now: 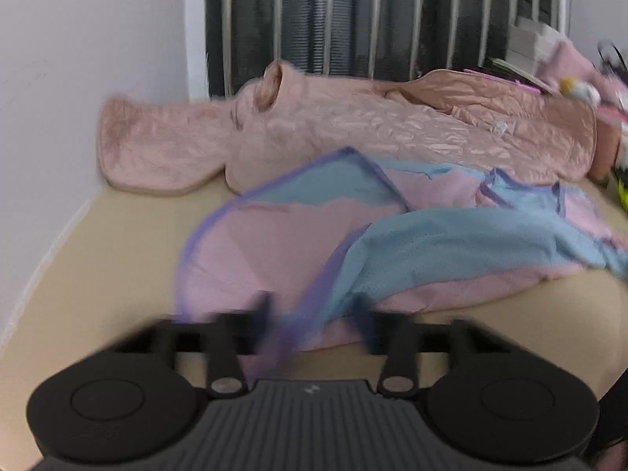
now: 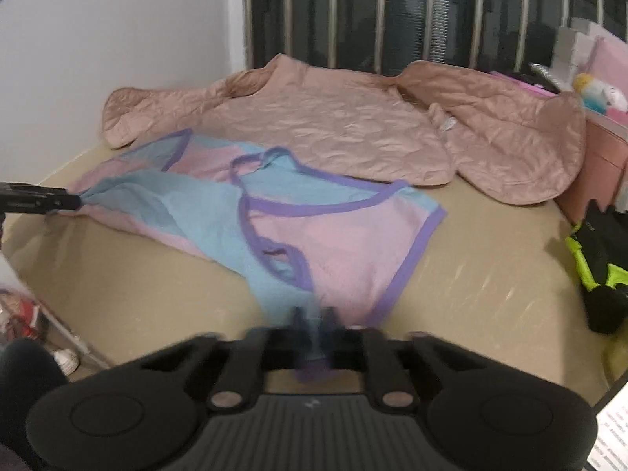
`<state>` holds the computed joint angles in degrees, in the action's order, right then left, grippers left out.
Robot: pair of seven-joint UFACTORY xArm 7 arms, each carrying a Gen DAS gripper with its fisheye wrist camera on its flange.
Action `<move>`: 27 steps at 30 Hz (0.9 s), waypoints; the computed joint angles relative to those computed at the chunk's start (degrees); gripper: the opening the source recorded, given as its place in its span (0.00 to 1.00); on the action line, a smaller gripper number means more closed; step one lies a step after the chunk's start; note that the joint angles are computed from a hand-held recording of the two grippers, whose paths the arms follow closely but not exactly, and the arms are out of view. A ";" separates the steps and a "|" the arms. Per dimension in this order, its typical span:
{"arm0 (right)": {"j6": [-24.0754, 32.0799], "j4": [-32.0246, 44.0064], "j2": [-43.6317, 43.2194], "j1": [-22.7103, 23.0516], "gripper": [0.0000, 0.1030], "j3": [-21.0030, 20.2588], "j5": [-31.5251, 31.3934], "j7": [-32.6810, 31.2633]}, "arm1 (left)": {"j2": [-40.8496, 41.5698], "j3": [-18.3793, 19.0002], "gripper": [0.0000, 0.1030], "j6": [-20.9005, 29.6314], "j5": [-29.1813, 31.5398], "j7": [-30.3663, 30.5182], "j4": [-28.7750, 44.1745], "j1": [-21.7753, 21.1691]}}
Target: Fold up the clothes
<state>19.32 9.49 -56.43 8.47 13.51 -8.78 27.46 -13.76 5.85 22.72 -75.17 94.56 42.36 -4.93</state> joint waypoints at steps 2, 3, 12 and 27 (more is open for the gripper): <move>2.07 -0.33 -2.11 4.35 0.04 -3.47 0.76 -3.94 | -1.63 0.72 0.05 2.09 3.11 -1.50 -1.01 0.93; 4.83 -0.46 -4.54 5.41 0.04 -3.79 1.16 -4.94 | -2.59 1.24 0.05 2.40 3.66 -0.41 -1.70 1.07; 7.55 1.52 -7.55 0.93 0.04 -4.36 2.61 -9.64 | -3.78 3.08 0.30 2.97 7.68 -2.94 -1.43 1.11; 13.81 3.41 -7.96 -2.92 0.27 6.05 -5.01 10.03 | -8.47 9.38 0.59 9.67 11.53 -1.73 -4.39 2.92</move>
<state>33.13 12.91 -64.39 5.56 19.56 -13.79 37.49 -22.22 15.23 32.40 -63.64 92.83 37.97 -2.01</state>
